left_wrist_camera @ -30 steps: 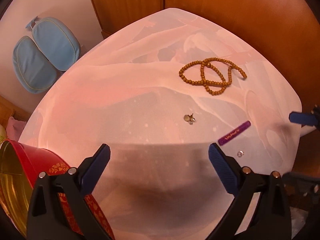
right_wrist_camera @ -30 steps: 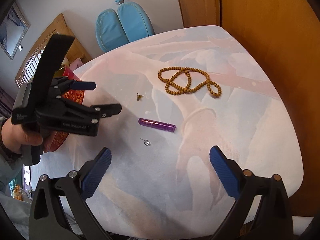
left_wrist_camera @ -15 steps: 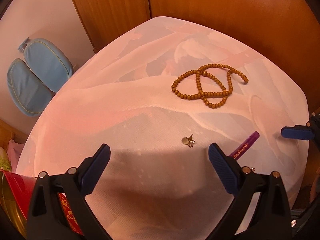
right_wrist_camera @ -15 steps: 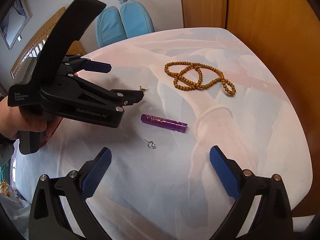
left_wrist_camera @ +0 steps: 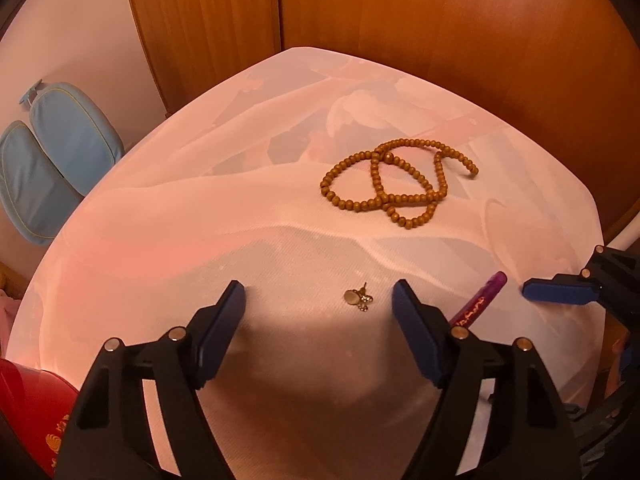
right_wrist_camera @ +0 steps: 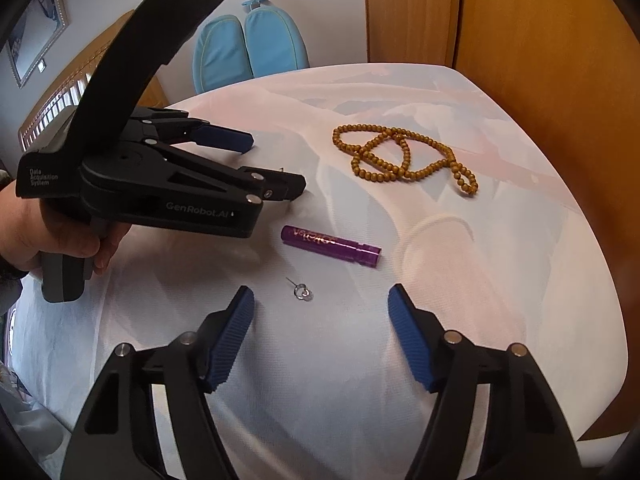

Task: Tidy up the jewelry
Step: 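Close left tool on the silver charm while right tool grasps the small silver ring, then carry the charm in left tool while right tool carries the ring over the tin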

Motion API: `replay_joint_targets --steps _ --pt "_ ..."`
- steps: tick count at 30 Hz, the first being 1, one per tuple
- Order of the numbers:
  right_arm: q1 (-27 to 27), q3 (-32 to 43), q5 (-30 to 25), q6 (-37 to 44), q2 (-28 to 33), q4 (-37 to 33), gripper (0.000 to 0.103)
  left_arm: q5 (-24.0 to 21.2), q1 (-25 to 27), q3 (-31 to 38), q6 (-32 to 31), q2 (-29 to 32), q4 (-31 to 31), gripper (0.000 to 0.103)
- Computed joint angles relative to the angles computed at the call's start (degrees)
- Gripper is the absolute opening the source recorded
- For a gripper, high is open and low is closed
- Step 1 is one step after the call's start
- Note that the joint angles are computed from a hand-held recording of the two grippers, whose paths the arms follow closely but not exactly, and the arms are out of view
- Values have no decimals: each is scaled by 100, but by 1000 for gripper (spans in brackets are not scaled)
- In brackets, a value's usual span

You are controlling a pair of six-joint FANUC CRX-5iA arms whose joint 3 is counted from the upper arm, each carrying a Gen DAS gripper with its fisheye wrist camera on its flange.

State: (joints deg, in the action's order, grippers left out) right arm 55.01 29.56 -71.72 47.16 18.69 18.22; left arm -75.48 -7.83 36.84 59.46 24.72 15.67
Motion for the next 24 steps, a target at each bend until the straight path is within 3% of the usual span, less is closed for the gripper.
replay_joint_targets --steps 2,3,6,7,8,9,12,24 --pt "39 -44 51 86 7 111 54 92 22 -122 -79 -55 110 68" --pt "64 -56 43 131 17 178 45 131 27 -181 -141 -89 152 58" --pt "128 -186 111 255 3 362 41 123 46 -232 -247 -109 279 38" --pt "121 -224 167 262 -20 344 35 108 56 -230 -254 -101 325 33" --pt "107 -225 184 246 -12 350 28 95 82 -263 -274 -130 351 21" --pt "92 -218 192 244 2 345 12 59 92 -243 -268 -111 387 14" --pt "44 -193 205 222 10 246 6 -25 133 -234 -262 -78 523 11" --pt "39 -349 471 -70 -279 306 6 137 254 -325 58 -338 827 11"
